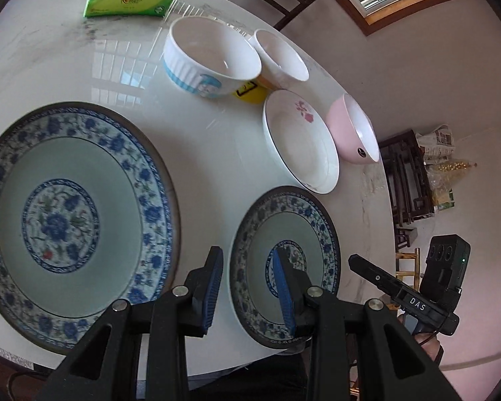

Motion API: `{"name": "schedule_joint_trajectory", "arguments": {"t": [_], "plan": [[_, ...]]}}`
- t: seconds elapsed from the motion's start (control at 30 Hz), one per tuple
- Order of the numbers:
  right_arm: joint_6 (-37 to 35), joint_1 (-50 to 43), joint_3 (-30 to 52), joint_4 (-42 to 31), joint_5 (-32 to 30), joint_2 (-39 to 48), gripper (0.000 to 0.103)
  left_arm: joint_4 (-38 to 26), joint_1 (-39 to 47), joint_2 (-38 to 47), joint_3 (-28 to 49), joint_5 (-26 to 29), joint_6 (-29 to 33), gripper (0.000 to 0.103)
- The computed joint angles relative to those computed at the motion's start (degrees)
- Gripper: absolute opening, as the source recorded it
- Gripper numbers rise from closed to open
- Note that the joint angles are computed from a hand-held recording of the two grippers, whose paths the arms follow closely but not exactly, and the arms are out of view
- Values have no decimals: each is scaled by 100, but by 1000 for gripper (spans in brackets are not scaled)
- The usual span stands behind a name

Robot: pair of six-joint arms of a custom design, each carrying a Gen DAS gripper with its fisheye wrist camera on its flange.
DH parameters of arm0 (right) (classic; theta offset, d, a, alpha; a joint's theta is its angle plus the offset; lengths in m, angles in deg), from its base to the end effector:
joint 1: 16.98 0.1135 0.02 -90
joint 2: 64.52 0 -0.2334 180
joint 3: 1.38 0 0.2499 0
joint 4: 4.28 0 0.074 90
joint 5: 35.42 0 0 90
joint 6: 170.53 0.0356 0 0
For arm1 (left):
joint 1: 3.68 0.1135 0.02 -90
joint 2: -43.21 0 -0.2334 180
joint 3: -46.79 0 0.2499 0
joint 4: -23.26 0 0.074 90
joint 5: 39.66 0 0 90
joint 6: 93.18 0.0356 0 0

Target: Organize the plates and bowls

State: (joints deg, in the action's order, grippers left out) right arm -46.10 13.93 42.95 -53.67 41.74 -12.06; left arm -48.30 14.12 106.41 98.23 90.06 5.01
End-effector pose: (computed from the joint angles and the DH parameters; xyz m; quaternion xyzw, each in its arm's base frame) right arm 0.1534 0.1011 0.1715 -0.0020 0.9546 0.2404 0.1760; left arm 0.1700 0.0307 0.1702 -0.0589 0.9373 -0.3181 0.1297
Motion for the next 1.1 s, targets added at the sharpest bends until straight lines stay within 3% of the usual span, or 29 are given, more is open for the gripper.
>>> {"name": "schedule_joint_trajectory", "arguments": {"t": [0.3,0.43,0.53,0.8,1.1], "plan": [[-530,-1116,-562,-175,-669,-406,31,689,-841,195,-314,-2,-994,31],[-664,-1401,-722,60,-995,-220,25,968,-1094,143,-498,-80,-1360,31],[-771,-1643,-832,132,-1201,-218,19,1027,-1069,144,-590,-45,-1395,31],[-1171,-2032,-886,198,-1408,26,19,1141,-1061,142,-712,-116,-1463,31],[-1152,-2036,-1014,520,-1506,274,19,1159,-993,107,-726,-66,-1430,31]]}}
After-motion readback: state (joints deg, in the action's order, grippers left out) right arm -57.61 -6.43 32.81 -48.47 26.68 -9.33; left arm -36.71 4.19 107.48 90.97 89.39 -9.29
